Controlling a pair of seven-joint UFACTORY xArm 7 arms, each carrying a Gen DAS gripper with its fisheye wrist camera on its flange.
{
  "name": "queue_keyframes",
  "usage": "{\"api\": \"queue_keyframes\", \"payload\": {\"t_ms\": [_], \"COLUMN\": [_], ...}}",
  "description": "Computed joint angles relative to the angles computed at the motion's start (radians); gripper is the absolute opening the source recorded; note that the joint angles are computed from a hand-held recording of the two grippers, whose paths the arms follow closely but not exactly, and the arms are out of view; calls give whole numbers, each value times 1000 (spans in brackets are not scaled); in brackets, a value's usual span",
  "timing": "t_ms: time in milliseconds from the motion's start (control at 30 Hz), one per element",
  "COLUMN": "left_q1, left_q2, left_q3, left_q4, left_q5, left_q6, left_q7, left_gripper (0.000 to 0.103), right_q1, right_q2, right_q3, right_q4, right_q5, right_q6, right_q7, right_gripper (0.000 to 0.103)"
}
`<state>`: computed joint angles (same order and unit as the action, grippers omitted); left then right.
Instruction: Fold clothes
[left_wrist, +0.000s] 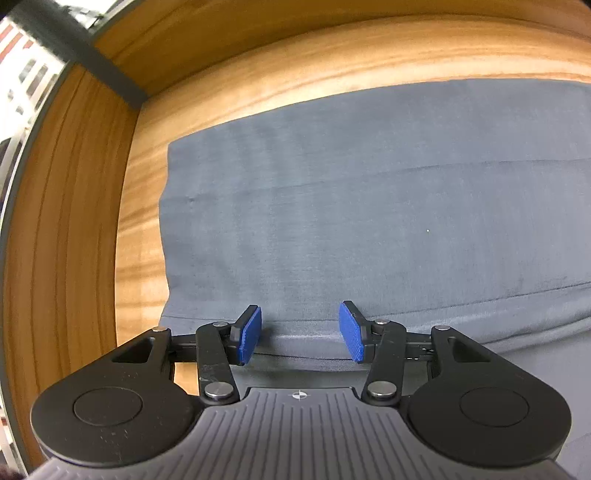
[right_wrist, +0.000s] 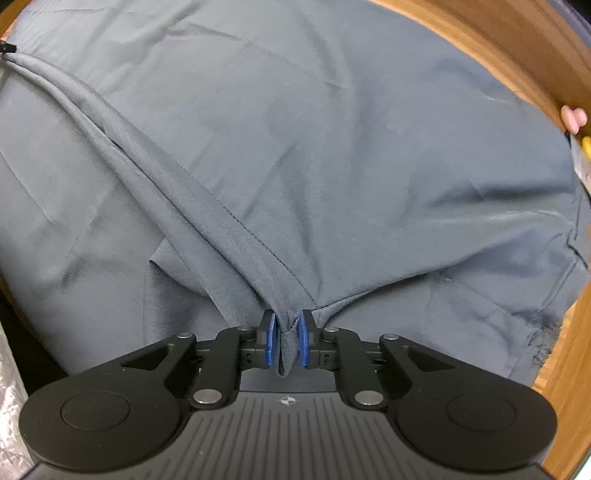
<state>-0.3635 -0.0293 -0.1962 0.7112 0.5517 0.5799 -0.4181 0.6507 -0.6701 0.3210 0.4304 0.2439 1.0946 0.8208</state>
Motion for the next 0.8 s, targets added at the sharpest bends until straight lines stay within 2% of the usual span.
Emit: {"api": "queue_keyframes", "payload": {"t_ms": [167,333,500,667,800], "left_q1": [29,69,112,139,148], "left_q2": [-41,-63,-79,-56,-28], "left_q3": [9,25,39,56,75], "left_q4": [-25,-25,-23,3,17], "left_q5": [68,34,27,-18,-103], "left_q6": [-3,5,12,9,-15], "left_q7": [-95,-64,-48,29,146], "left_gripper": [50,53,58,60,60], "right_q1": [-19,-28,-32,-22,-29], "right_q2": [-31,-20,-3,-2,31], "right_q3": [17,45,38,25,31], "right_q4": [25,73,57,51,70], "right_q5": [-48,-87,-111,-106,-115], "right_q6": [31,52,16,-16,-18], "right_q7": [30,61,50,18,17], "right_gripper": [29,29,29,33,36]}}
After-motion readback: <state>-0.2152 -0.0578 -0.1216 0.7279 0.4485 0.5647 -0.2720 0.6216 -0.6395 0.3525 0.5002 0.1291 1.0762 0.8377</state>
